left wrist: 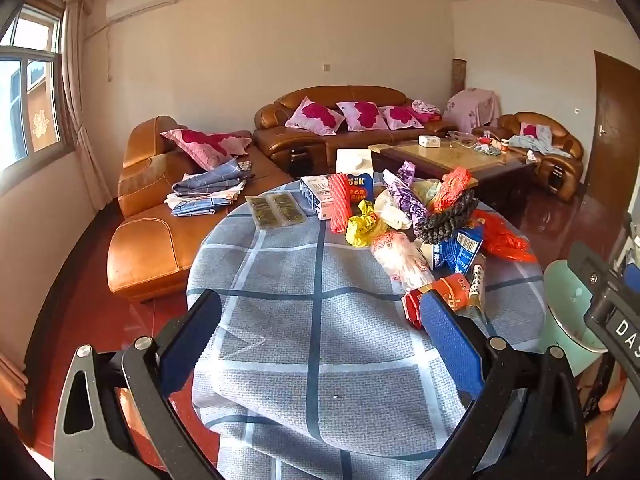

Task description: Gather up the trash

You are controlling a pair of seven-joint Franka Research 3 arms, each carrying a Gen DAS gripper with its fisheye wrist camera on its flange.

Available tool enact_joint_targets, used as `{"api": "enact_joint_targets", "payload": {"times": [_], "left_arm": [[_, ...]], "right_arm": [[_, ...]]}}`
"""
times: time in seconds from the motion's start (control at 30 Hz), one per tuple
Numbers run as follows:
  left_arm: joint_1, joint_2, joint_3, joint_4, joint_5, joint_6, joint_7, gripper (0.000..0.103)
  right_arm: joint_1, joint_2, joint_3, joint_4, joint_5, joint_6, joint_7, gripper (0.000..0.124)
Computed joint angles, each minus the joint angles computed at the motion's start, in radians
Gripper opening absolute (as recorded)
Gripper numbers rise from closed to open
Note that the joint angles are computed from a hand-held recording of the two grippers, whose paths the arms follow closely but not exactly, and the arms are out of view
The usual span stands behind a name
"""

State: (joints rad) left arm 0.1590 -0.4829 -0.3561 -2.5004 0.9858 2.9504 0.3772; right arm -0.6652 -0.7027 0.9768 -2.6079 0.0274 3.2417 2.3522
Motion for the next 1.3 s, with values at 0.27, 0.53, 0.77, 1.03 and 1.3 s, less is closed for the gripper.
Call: {"api": "enact_joint_targets", "payload": {"times": [0.27, 0.53, 0.77, 1.03, 1.3], "left_arm": [[0.003, -0.018, 0.009, -0.011, -0.022, 0.022, 0.0, 0.097], [0.028, -0.033, -0.008, -0.02, -0.037, 0.039, 0.0, 0.097], [0.024, -0.027, -0.001, -0.031, -0.084, 0.066, 0.036, 0.097], [0.046, -0.028, -0.028, -0.031, -0.092, 0.066, 0.039, 0.097], [0.047, -0.029, -0.031, -0.032, -0.104, 0.066, 0.047, 0.097]], "right_arm": [[0.0, 0.004, 0.0, 0.001, -0.002, -0.001, -0.001, 0.098], [0.023, 0.01, -0.017, -0.016, -0.003, -0.005, -0.003, 0.098], [0.032, 0.011, -0.025, -0.02, -0.006, -0.007, -0.001, 0.098], [0.033, 0.011, -0.025, -0.022, -0.007, -0.004, 0.001, 0.098], [0.035, 0.013, -0.028, -0.02, -0.008, -0.008, 0.001, 0.098]]}}
